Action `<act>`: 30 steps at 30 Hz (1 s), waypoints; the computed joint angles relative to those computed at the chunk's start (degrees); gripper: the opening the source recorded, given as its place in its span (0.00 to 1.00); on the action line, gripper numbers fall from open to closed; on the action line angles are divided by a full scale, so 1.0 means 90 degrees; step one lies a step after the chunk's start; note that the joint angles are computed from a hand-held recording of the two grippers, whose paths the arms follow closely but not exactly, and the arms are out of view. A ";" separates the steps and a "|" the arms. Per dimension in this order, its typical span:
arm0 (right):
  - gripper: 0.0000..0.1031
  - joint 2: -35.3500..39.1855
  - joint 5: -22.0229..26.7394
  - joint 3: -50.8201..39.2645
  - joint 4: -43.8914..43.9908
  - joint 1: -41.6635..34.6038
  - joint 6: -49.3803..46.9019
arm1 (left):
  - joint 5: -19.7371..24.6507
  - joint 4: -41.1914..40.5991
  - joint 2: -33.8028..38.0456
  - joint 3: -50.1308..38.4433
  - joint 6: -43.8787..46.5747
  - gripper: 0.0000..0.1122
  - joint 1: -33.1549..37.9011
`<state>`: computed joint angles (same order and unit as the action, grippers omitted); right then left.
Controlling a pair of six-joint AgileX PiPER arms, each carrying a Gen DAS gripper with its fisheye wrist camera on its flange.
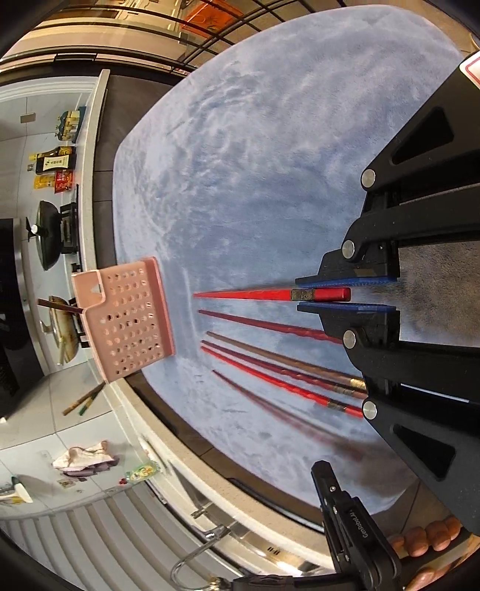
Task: Organize utensils
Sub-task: 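Grasp a red chopstick with the left tool while the right tool grasps another red one, then lift both red chopsticks and carry them over the pink basket with both tools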
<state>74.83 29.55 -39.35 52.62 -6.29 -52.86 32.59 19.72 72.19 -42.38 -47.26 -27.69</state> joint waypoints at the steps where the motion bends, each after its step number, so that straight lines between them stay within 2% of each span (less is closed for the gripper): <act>1: 0.07 -0.0034 0.0066 -0.0067 -0.0009 -0.0049 0.0026 | 0.0048 0.0012 -0.0059 -0.0049 0.0001 0.04 -0.0006; 11: 0.07 -0.0225 0.0698 -0.0927 0.0065 -0.0500 0.0267 | 0.0407 -0.0282 -0.0401 -0.0817 0.0660 0.01 0.0339; 17: 0.07 -0.0282 0.0832 -0.1007 0.0183 -0.0715 0.0196 | 0.0280 -0.0743 -0.0376 -0.0685 0.1197 0.04 0.0669; 18: 0.07 -0.0293 0.0852 -0.0992 0.0179 -0.0729 0.0202 | 0.0236 -0.0877 -0.0352 -0.0584 0.1310 0.06 0.0697; 20: 0.07 -0.0306 0.0874 -0.0962 0.0171 -0.0747 0.0213 | 0.0064 -0.1257 -0.0265 -0.0281 0.1564 0.19 0.0762; 21: 0.07 -0.0324 0.0873 -0.0931 0.0176 -0.0750 0.0199 | -0.0008 -0.1387 -0.0233 -0.0152 0.1649 0.32 0.0776; 22: 0.07 -0.0342 0.0868 -0.0906 0.0171 -0.0747 0.0199 | -0.0115 -0.1352 -0.0183 0.0026 0.1516 0.38 0.0716; 27: 0.07 -0.0367 0.0864 -0.0877 0.0142 -0.0742 0.0223 | -0.0552 -0.1131 0.0292 0.0513 0.1131 0.38 0.0496; 30: 0.07 -0.0368 0.0852 -0.0872 0.0128 -0.0739 0.0215 | -0.0751 -0.1293 0.0563 0.0628 0.1228 0.33 0.0595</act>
